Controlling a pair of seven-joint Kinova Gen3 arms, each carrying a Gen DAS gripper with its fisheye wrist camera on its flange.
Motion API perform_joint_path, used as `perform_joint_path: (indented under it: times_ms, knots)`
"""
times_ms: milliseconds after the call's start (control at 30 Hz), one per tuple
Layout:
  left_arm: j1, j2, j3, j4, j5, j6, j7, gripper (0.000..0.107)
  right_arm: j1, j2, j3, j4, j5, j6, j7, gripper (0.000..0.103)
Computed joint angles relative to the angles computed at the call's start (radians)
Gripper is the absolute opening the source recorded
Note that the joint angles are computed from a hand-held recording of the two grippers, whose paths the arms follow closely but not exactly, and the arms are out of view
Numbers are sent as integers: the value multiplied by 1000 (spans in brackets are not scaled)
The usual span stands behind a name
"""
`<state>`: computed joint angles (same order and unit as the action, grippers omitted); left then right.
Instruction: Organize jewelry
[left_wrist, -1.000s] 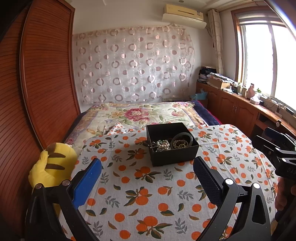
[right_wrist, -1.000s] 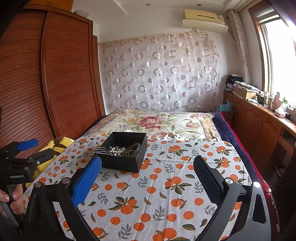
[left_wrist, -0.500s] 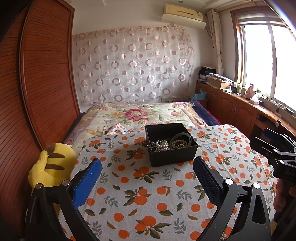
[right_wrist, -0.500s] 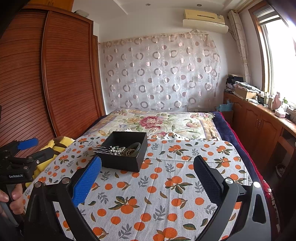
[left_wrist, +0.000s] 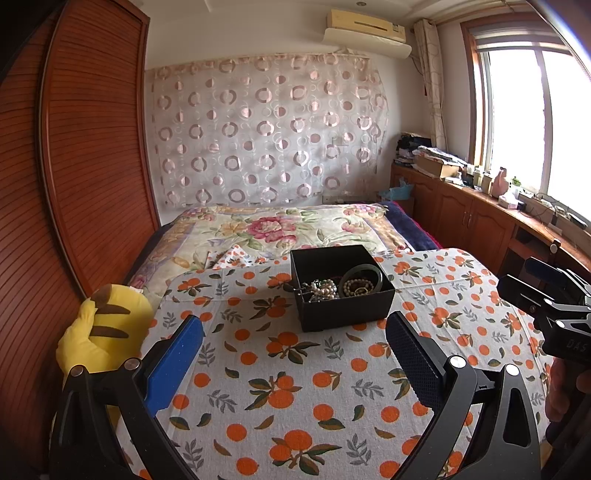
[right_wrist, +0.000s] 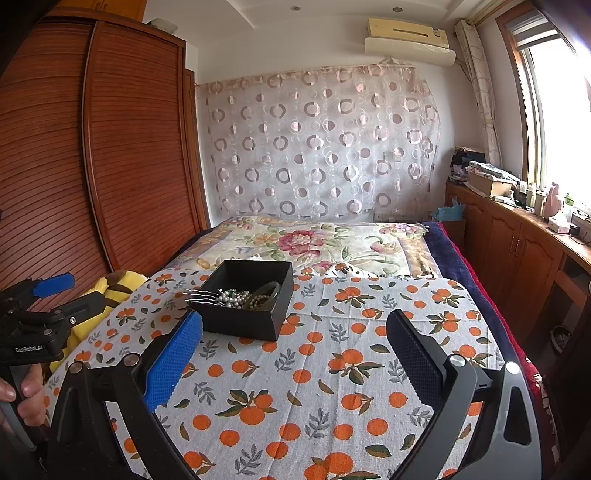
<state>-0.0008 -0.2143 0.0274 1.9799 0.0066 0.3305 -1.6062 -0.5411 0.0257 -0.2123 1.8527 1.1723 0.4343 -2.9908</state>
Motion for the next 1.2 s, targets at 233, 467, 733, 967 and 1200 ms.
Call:
perform_joint_path:
  times_ms: [233,467,733,967,1200]
  knots:
    - [3,1,-3,1,2,-4,-2,95,2,0,1,-1,1,-2,1,100]
    - [0,-5,2,-2,-1,0,2,95,-1,1,1,6,21,-3,-21,100]
    - [0,-5,2,0,-2,-1,3,95,-1,2,1,9,32,-3,-33,100]
    - [0,-5,3,1,-3,-2,5,95,-1,2,0,9,33,-3,-33,100]
    - [8,-6,-6,4,3,-6,-3,95,-2,2,0,10,37,-2,-39,100]
